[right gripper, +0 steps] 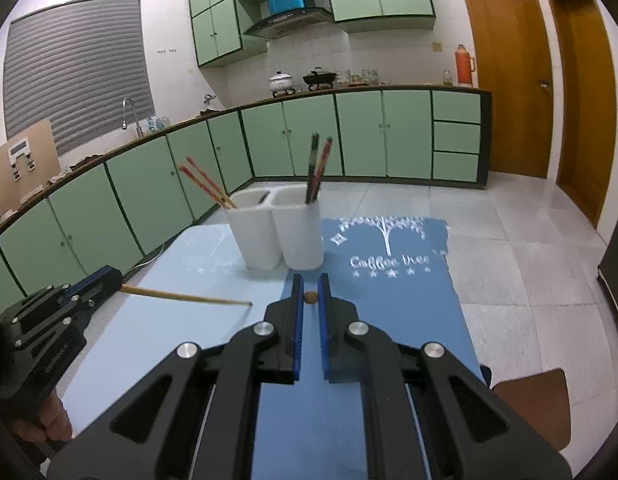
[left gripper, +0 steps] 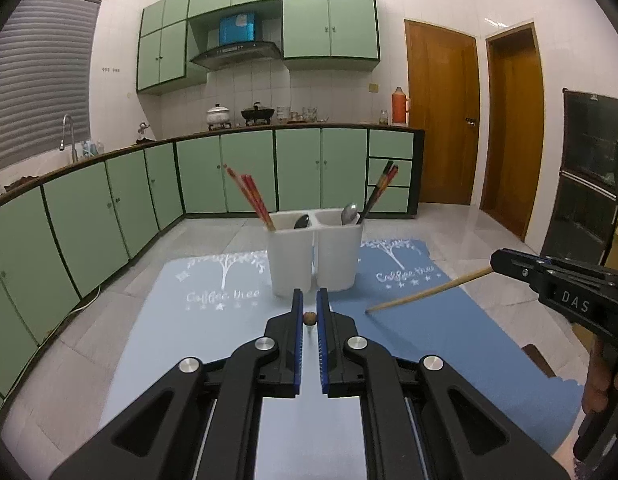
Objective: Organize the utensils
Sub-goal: 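Lift the wooden chopstick with the left tool while the right carries its chopstick to the holder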
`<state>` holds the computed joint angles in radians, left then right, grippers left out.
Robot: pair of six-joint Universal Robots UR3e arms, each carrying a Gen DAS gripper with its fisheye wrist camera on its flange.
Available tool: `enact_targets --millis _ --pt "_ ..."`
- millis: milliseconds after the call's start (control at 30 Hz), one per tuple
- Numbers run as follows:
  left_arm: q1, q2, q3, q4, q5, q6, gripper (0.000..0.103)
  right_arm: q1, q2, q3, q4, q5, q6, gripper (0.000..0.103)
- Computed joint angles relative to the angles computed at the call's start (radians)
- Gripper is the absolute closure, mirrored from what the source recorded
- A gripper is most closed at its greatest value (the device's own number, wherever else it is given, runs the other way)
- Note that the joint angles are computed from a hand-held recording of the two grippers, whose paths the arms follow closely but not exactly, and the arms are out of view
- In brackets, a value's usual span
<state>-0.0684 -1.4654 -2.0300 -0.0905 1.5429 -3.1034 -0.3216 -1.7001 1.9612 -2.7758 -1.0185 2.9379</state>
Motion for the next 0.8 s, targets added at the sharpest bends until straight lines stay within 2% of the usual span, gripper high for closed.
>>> enact_targets --millis 333,433,667,800 --pt "0.087 0.013 0.098 -0.132 -0.125 0.009 0.096 0.020 0.108 -0.308 0.253 0.058 -0.040 0.097" --pt "0.101 0.008 0.138 -0.165 -0.141 0.016 0.097 0.029 0.155 -0.411 0.346 0.075 -0.064 0.097" --pt "0.119 0.009 0.196 -0.196 -0.170 0.013 0.097 0.059 0.234 -0.611 0.460 0.084 -0.111 0.097" --pt "0.123 -0.001 0.262 -0.220 -0.182 0.013 0.097 0.046 0.286 -0.763 0.554 0.138 -0.128 0.097"
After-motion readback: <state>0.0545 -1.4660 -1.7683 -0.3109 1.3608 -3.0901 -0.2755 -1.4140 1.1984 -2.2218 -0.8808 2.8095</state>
